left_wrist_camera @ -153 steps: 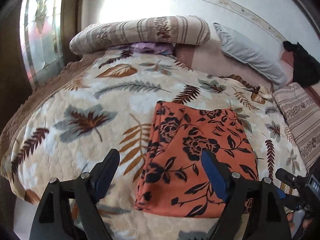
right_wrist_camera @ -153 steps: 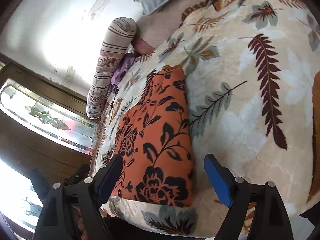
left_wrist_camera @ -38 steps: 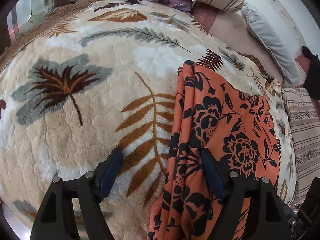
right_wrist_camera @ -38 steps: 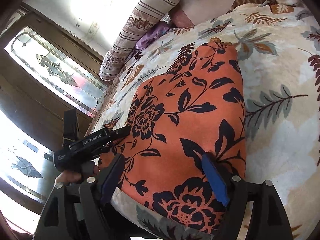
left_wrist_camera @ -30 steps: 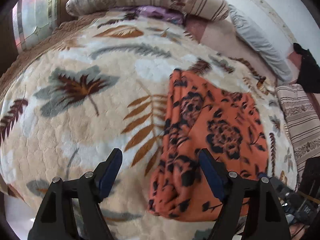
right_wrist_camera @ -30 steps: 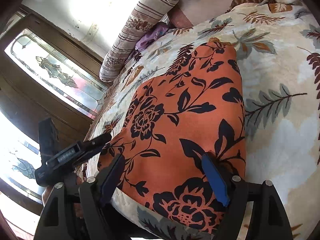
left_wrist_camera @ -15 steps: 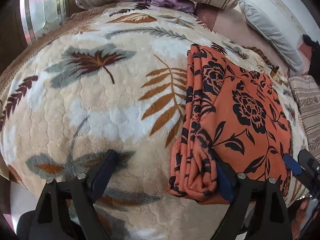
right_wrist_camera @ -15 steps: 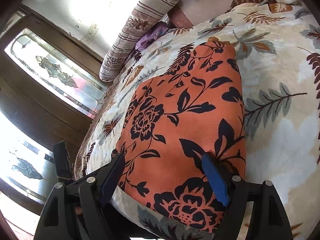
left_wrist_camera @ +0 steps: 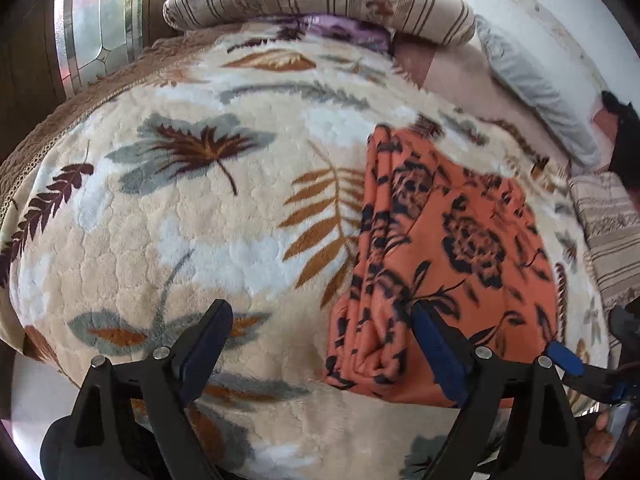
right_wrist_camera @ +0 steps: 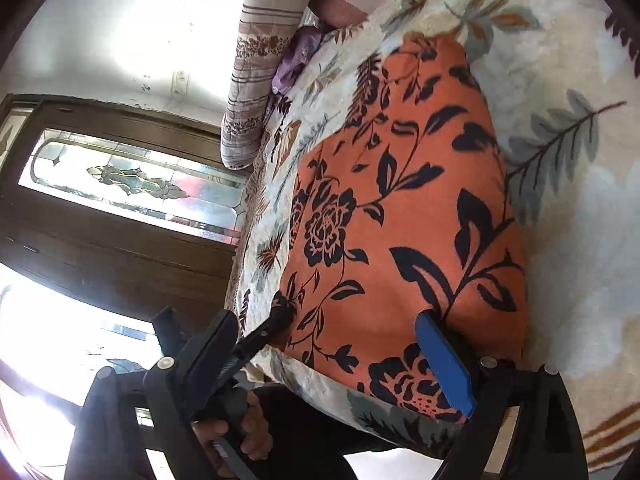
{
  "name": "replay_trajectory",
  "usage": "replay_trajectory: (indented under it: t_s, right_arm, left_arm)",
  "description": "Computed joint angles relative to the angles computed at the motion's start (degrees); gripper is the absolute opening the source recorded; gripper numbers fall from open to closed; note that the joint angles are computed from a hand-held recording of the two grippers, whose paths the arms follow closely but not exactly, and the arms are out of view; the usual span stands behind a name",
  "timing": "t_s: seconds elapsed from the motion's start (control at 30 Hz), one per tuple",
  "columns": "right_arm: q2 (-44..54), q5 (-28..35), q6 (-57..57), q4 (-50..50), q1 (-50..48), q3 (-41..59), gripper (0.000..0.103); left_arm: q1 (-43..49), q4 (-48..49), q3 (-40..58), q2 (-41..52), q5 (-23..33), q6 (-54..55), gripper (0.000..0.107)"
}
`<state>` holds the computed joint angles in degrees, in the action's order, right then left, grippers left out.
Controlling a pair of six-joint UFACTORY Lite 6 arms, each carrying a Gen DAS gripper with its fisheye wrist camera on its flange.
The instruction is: Fold small clothes
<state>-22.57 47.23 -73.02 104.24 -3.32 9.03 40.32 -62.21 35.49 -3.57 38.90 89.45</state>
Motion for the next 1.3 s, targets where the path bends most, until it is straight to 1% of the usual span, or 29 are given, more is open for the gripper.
replay_trajectory:
  t_s: [0.03,0.07,0.13,0.17,0.2,0.27,0.33,0.4,0.47,0.5,0.57,0.6,0.63,0.67,0.7,0.73,0.77,0.8,0.87,0.9,0.93,0.97,1.0,1.03,1.07,1.13,1.17,1.23,1.3]
  right_arm:
    - [-4.6,-0.1,2.2,-2.9,-1.9,-1.3,0.092]
    - [-8.2,1.0,4.4,-6.6,-5.1,-2.4,0.092]
    - [-13.6,2.2,9.3,-14.2,-13.7,-4.7,0.092]
    - [-12.9,4.3,9.1,-16.7,-19.4,-5.2,0.092]
    - [-9.8,6.0,7.8,-18.0,-24.3,-4.9,0.092]
    - [-0.5,9.2,2.9,-19.3,-31.2,-3.3,0.093]
    - [6.7,10.2,-1.4,-17.6,-31.2,-1.7,0.093]
    - [11.6,10.1,-3.6,-15.1,-27.7,0.0,0.092]
    - [15.3,8.1,-5.4,-11.5,-24.0,1.4,0.092]
    - [17.6,7.7,-6.1,-10.4,-22.5,2.5,0.091]
    - [20.3,6.7,-8.5,-5.8,-17.9,3.4,0.088]
    - [20.5,5.2,-8.8,-4.7,-15.6,4.0,0.082]
    - [20.9,3.8,-9.4,-3.5,-13.5,4.7,0.068]
    - [20.9,0.9,-9.1,-2.8,-10.8,5.6,0.060]
    - [19.3,-3.3,-7.7,-3.3,-7.9,6.1,0.048]
    - [16.1,-8.9,-4.1,-3.9,-3.7,6.6,0.044]
    - [10.6,-14.9,1.6,-6.8,0.5,6.1,0.042]
    - [4.7,-20.9,7.6,-12.1,5.2,5.9,0.040]
    - [-1.5,-32.9,18.8,-23.3,16.3,6.6,0.039]
    - [-1.0,-36.6,21.6,-26.1,19.6,6.9,0.039]
    - [1.4,-37.9,22.3,-26.4,20.6,7.4,0.039]
    - [3.0,-36.8,20.7,-24.4,19.1,7.1,0.042]
    - [3.0,-33.3,16.6,-20.0,15.3,6.4,0.048]
    - [2.0,-27.4,10.6,-15.1,9.6,4.9,0.059]
    - [1.4,-21.4,5.4,-12.2,3.7,3.3,0.065]
    - [1.0,-10.0,1.3,-11.7,-8.3,2.0,0.076]
    - [3.4,-4.6,-0.9,-11.9,-13.8,2.9,0.078]
    - [13.5,1.9,-4.6,-10.6,-19.5,8.4,0.091]
    - [25.5,1.7,-3.7,-8.5,-17.9,15.6,0.095]
  left_arm:
    - [0.8,-1.2,-0.9,-1.3,0.5,3.2,0.091]
    - [0.2,-1.5,-1.6,-1.6,-1.5,5.7,0.091]
    - [-5.9,-1.0,-2.1,3.0,-10.6,5.1,0.092]
    - [-7.0,-4.0,-2.0,6.1,-13.1,5.7,0.095]
    - [-7.8,-7.2,-1.7,6.9,-13.2,7.5,0.096]
    - [-8.9,-9.1,-3.5,4.2,-14.9,11.3,0.096]
    - [-8.6,-8.9,-3.5,4.1,-15.0,11.9,0.096]
    - [-7.8,-3.6,-1.6,5.0,-13.6,5.4,0.096]
    - [-7.8,0.6,-2.5,-0.2,-11.9,-1.0,0.094]
    - [-8.4,0.7,-3.5,-3.7,-11.1,-2.1,0.094]
    - [-8.8,-0.8,-5.5,-11.2,-6.6,-1.7,0.094]
    - [-10.6,-2.6,-5.8,-13.0,-6.6,-0.8,0.094]
    - [-13.6,-3.9,-6.7,-14.5,-8.9,-0.4,0.094]
    - [-17.5,-4.6,-7.2,-13.9,-13.4,-0.7,0.094]
    - [-21.5,-5.7,-7.2,-10.8,-18.7,-0.5,0.094]
    - [-24.5,-7.2,-6.2,-5.4,-23.2,0.8,0.095]
    - [-25.7,-11.1,-6.2,-1.9,-25.4,4.4,0.096]
    - [-24.7,-14.8,-5.9,-0.8,-25.1,7.3,0.096]
    - [-22.0,-15.2,-5.6,-0.3,-22.4,8.2,0.098]
    - [-22.0,-14.9,-5.6,-0.3,-22.3,8.4,0.098]
    - [-22.2,-15.7,-5.8,-0.4,-22.4,10.0,0.098]
    - [-22.3,-17.2,-5.8,-0.1,-22.5,11.6,0.098]
    - [-21.9,-18.3,-6.0,0.0,-22.2,12.5,0.098]
    - [-21.7,-18.2,-6.1,-0.1,-21.9,12.3,0.098]
    - [-21.3,-18.1,-6.2,-0.1,-21.4,12.6,0.098]
    - [-20.5,-19.4,-6.1,0.6,-20.3,14.3,0.098]
    - [-19.8,-20.0,-5.9,1.1,-19.5,15.0,0.098]
    - [-18.9,-20.0,-5.4,2.2,-18.3,15.0,0.099]
    - [-18.0,-21.6,-5.1,3.3,-17.2,16.7,0.100]
